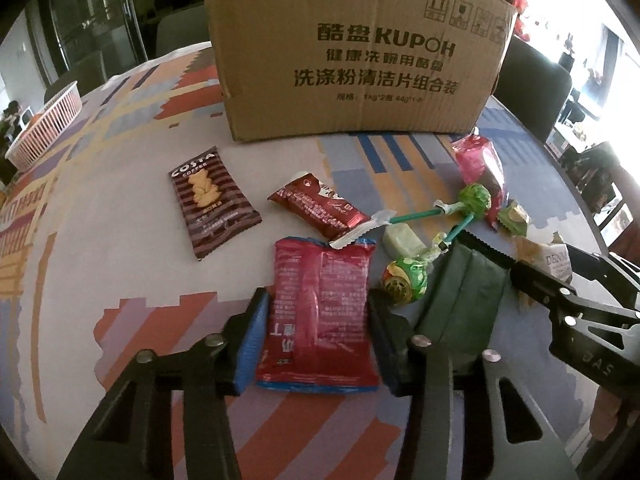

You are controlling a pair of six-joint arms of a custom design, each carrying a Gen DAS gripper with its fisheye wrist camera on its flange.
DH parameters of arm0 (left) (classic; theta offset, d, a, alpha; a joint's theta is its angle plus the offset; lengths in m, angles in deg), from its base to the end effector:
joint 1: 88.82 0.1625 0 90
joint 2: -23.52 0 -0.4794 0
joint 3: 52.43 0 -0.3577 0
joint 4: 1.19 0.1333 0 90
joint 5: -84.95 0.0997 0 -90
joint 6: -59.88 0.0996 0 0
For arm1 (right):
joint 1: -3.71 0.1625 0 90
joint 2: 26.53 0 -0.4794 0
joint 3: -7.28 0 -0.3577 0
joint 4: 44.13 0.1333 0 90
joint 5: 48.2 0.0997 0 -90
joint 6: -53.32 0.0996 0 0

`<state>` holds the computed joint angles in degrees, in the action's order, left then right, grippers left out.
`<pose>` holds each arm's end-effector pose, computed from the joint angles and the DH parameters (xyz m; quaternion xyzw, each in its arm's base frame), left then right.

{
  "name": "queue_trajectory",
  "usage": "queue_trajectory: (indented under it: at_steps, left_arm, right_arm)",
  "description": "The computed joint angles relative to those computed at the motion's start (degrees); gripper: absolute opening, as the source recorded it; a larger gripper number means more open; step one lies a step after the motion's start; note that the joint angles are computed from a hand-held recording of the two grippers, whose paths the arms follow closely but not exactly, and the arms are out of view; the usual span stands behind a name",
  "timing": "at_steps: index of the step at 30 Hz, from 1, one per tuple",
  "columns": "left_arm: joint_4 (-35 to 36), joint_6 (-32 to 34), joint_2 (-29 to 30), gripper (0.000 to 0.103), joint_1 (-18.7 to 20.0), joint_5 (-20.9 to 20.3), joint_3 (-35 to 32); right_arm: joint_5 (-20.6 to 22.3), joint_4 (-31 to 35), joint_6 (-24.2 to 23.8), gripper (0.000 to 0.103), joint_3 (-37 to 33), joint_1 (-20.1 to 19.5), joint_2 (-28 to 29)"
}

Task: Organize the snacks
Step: 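Grasp the red wrapped packet with the left tool while the right grasps the DENMAS packet, then lift both packets over the box and open both tools to release them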

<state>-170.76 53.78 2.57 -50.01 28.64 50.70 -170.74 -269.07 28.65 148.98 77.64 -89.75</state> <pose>-0.3433 -0.5181 -0.1078 0.3730 0.8812 -0.1198 0.2647 -0.0376 -0.4185 0.2767 -0.0687 -0.8533 0.3398 0.3895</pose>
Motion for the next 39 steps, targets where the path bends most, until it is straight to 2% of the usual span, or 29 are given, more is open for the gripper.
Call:
queue_trajectory:
  at_steps: [4,7,15,26,39]
  left_arm:
    - [-1.1,0.0,0.1,0.042,-0.2,0.2,0.5]
    - [-1.5,-0.6,-0.2,0.041,-0.2,0.0,1.0]
    - [-3.9,-1.6,-2.1,0.041,-1.2,0.5,4.0]
    - [-10.3,-0.3,-5.8,0.041,-3.3,1.0,7.5]
    - [-14.5,4.4,-7.4,0.041,-4.9,2.8,4.3]
  right_arm:
    - [-0.3,-0.7,-0.8,0.054,0.3,0.2,0.1]
    - [-0.2,-0.7,-0.7,0.051,0.7,0.3,0.0]
    - [-0.7,-3.9,-1.4,0.050,2.0,2.1,0.3]
    - [1.1,-5.6,-2.3,0.050,3.4,5.8,-1.4]
    - [2.5,-4.1,-5.3,0.050,-0.2,10.7,-4.7]
